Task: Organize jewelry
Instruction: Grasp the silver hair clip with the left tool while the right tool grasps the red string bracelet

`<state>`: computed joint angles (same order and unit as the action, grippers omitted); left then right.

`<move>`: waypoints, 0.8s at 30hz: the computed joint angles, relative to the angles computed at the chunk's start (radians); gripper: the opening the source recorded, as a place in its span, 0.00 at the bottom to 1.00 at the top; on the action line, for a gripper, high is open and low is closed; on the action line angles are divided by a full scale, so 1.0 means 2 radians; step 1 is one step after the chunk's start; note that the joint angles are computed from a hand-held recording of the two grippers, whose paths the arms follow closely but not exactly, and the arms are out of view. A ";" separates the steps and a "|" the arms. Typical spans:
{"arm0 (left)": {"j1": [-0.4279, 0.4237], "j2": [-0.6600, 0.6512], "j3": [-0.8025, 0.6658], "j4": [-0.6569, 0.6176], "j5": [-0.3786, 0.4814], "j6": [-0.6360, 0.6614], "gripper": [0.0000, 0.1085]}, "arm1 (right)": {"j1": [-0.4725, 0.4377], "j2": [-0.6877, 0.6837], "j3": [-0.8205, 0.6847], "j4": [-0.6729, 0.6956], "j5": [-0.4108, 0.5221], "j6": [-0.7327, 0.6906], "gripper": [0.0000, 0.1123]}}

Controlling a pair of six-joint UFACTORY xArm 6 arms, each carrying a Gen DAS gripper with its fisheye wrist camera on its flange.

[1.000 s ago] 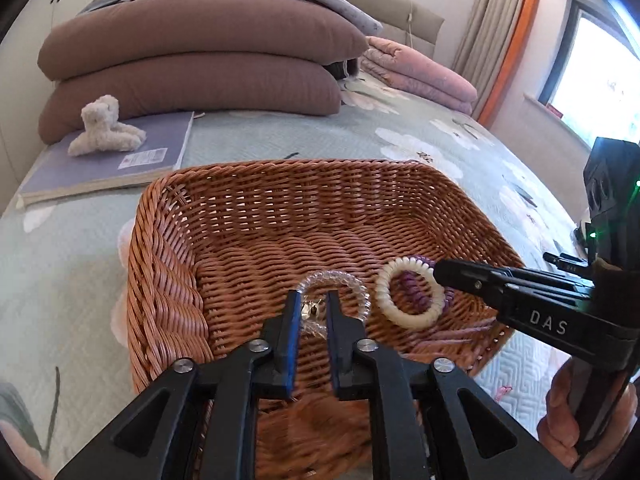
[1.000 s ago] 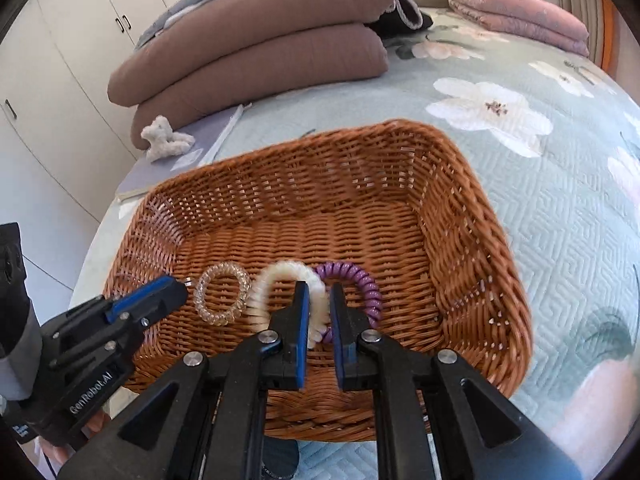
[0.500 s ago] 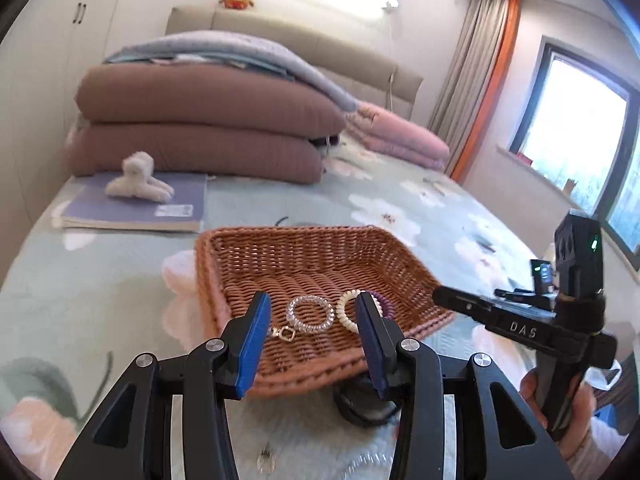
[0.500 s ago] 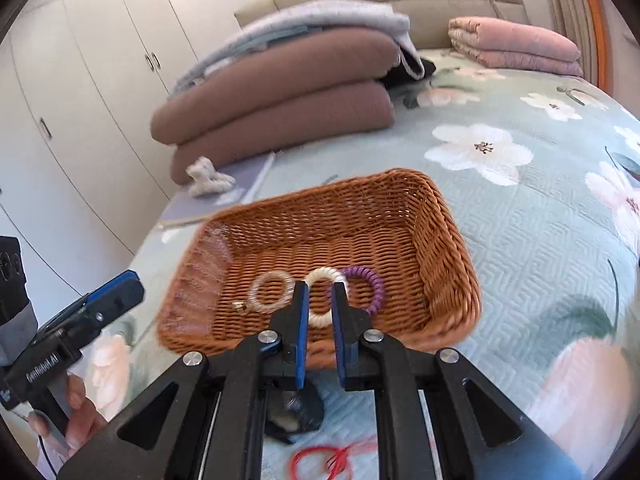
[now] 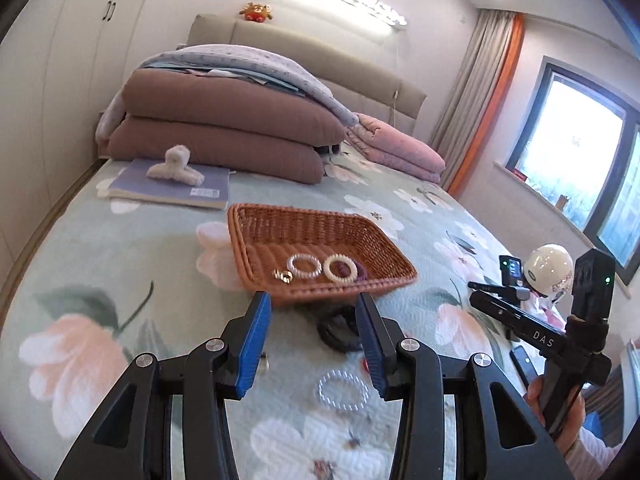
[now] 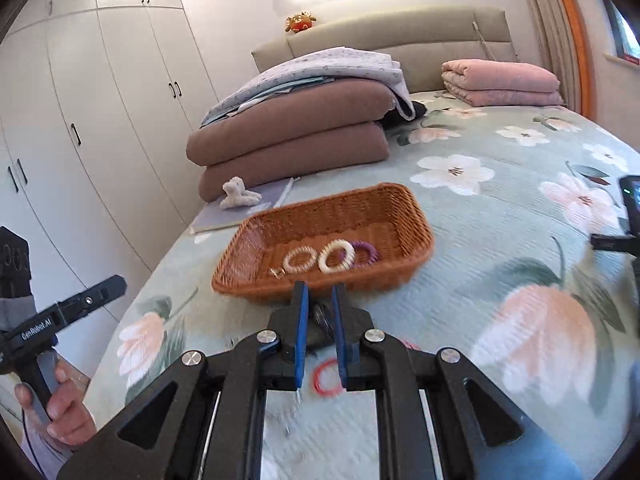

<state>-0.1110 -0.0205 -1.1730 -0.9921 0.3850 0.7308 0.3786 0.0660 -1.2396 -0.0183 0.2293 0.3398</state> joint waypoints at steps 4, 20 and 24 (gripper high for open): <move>-0.009 -0.052 0.062 0.008 -0.001 0.004 0.42 | -0.008 -0.057 0.075 -0.021 -0.014 0.028 0.22; -0.001 -0.092 0.188 0.084 0.097 -0.059 0.44 | -0.071 -0.159 0.235 0.009 0.045 -0.047 0.32; -0.016 -0.100 0.198 0.089 0.089 -0.061 0.44 | -0.072 -0.163 0.251 0.046 0.045 -0.081 0.32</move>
<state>-0.1424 -0.2200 -0.7762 -0.8133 0.5634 0.6082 0.2337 -0.2601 -0.7381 0.0740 0.3193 0.1775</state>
